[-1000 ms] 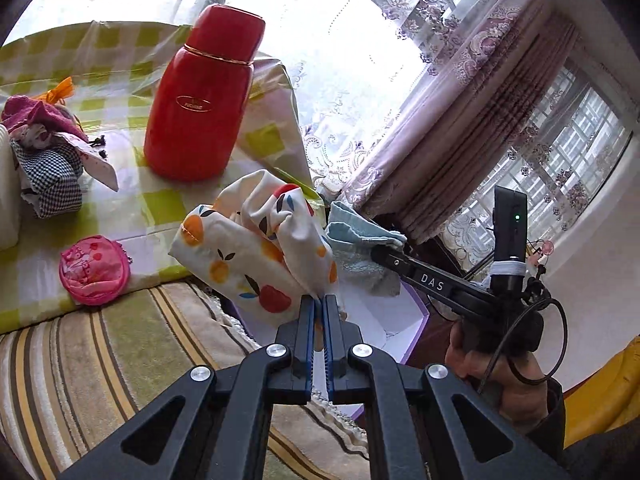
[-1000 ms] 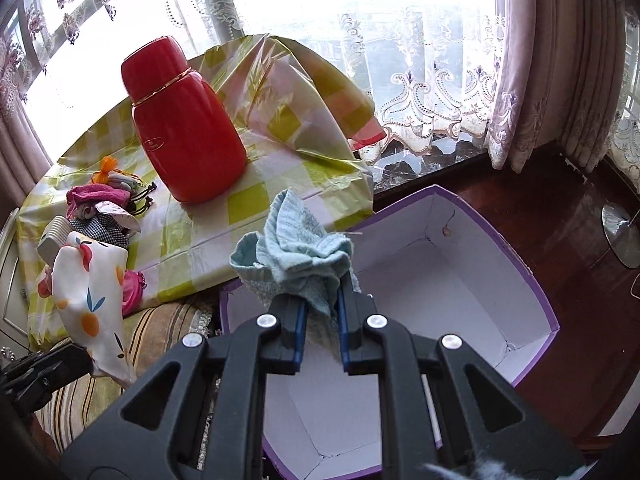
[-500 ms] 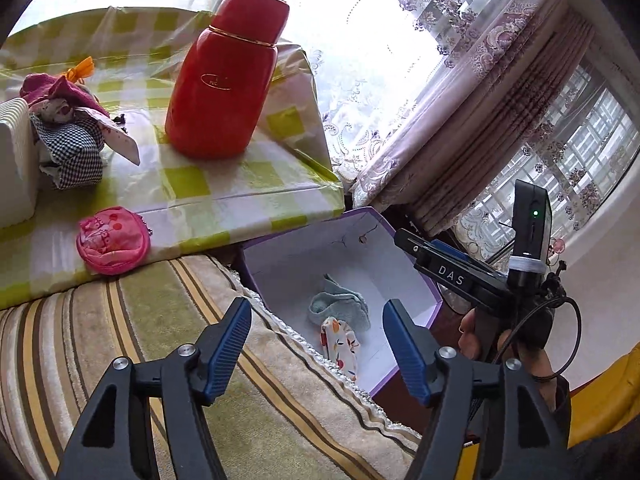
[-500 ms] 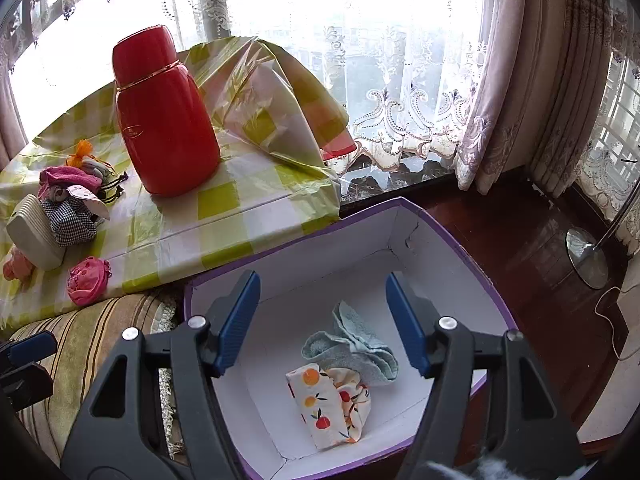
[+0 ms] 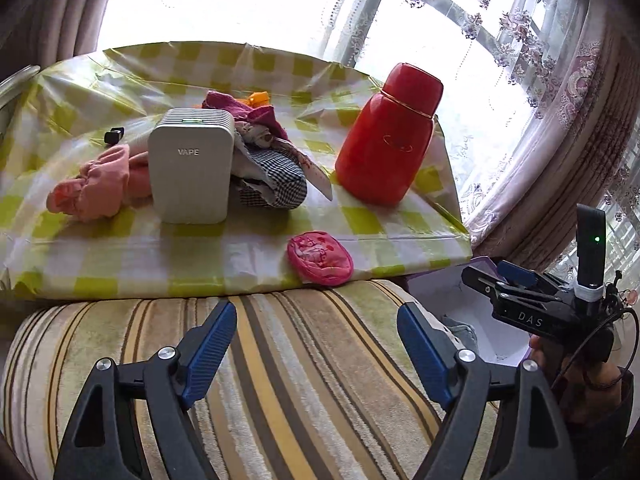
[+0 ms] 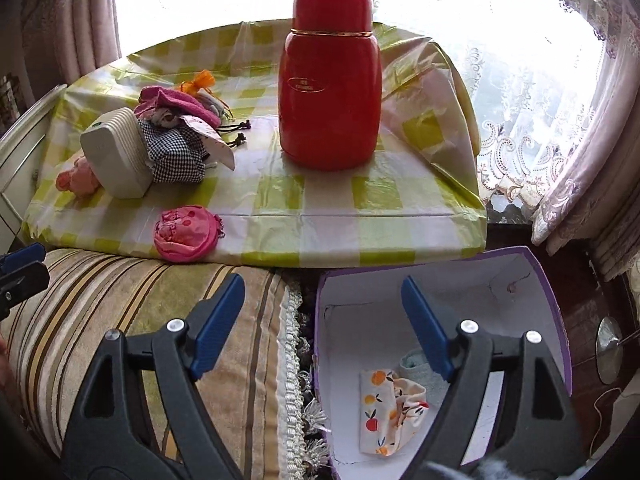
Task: Organize soft objects
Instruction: 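Grasp the pink socks with the left tool while the right tool grasps the pink purse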
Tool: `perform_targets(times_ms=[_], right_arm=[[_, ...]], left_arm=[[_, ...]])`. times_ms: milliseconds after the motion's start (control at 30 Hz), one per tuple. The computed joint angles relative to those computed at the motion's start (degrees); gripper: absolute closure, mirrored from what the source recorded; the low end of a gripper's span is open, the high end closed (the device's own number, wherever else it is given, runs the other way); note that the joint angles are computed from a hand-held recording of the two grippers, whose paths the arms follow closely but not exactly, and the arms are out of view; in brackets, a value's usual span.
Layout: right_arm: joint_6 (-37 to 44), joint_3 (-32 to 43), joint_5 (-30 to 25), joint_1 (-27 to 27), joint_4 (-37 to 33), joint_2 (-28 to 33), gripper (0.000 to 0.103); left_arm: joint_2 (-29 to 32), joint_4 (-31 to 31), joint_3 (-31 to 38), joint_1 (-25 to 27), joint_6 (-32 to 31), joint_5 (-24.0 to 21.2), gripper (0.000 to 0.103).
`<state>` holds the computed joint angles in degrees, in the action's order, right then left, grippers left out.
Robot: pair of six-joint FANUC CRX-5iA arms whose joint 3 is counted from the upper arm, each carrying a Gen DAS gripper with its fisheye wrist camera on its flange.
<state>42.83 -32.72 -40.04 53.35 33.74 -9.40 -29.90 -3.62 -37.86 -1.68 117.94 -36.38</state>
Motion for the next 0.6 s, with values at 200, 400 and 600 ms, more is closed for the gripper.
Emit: perform_targets(times_ms=[200,400,600], right_arm=[[11.97,8.59,-1.01,0.59,-13.81,6.4,0.02],[20.94,15.66,-4.53,1.54,-20.4,14.24,0.02],[23.57,19.39,-5.99,1.65,-21.33,18.72,0.02]], left_arm=[[-5.0,1.79,-3.3,8.41,-2.85,-3.12,0.02],[-8.32,0.45,-4.81,14.01,-3.89,-5.43,0.02],[-11.15,9.63,-9.62,24.06,-13.36,-4.56,0.02]])
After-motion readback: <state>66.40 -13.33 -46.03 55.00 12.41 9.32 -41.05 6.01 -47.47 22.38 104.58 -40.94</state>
